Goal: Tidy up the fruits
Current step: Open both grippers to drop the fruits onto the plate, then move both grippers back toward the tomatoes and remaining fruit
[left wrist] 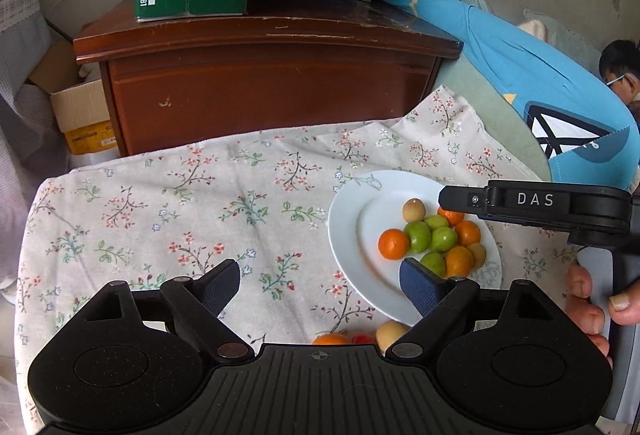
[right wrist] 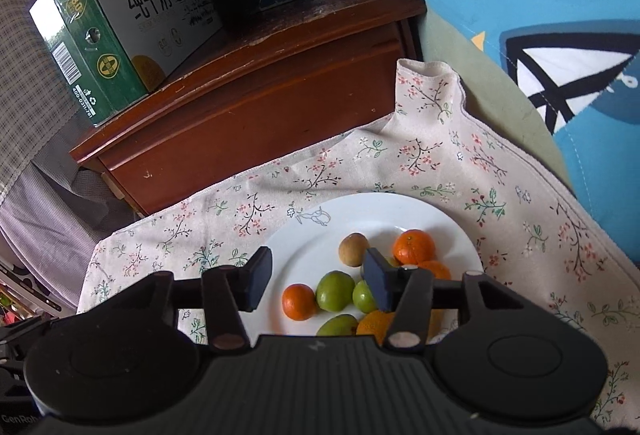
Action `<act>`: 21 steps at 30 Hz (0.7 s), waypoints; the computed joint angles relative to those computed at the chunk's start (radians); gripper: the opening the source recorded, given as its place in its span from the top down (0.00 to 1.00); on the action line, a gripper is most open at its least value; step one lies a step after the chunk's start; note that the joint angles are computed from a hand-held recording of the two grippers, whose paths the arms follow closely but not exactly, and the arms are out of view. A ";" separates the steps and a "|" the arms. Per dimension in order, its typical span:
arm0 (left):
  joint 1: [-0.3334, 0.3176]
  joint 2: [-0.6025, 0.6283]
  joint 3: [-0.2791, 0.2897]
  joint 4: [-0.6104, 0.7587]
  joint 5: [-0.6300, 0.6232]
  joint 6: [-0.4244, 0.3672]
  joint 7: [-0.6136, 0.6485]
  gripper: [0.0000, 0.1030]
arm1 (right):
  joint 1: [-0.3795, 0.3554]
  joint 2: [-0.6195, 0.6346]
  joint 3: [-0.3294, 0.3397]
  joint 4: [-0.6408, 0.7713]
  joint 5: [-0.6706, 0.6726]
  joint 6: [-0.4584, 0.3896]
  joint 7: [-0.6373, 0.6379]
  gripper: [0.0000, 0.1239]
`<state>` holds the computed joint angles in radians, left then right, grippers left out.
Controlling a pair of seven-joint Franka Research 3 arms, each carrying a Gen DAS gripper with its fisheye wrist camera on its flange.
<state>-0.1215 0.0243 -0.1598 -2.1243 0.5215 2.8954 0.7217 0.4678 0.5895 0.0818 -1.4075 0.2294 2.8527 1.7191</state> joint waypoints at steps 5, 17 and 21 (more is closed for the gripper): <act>0.007 -0.051 -0.002 -0.024 0.051 -0.078 -0.004 0.14 | -0.002 -0.046 0.017 -0.058 0.007 0.005 -0.029 0.54; 0.045 -0.106 -0.005 -0.067 -0.030 -0.127 -0.003 0.14 | -0.062 -0.138 0.155 -0.209 0.175 -0.008 -0.268 0.52; 0.051 -0.102 -0.008 -0.058 0.006 -0.159 -0.033 0.14 | -0.053 -0.095 0.178 -0.165 0.205 -0.064 -0.379 0.52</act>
<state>-0.0708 -0.0779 -0.1681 -2.1823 0.5276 2.7367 0.6891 0.4152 0.4948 0.2603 -1.5729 0.4340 2.7888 1.3399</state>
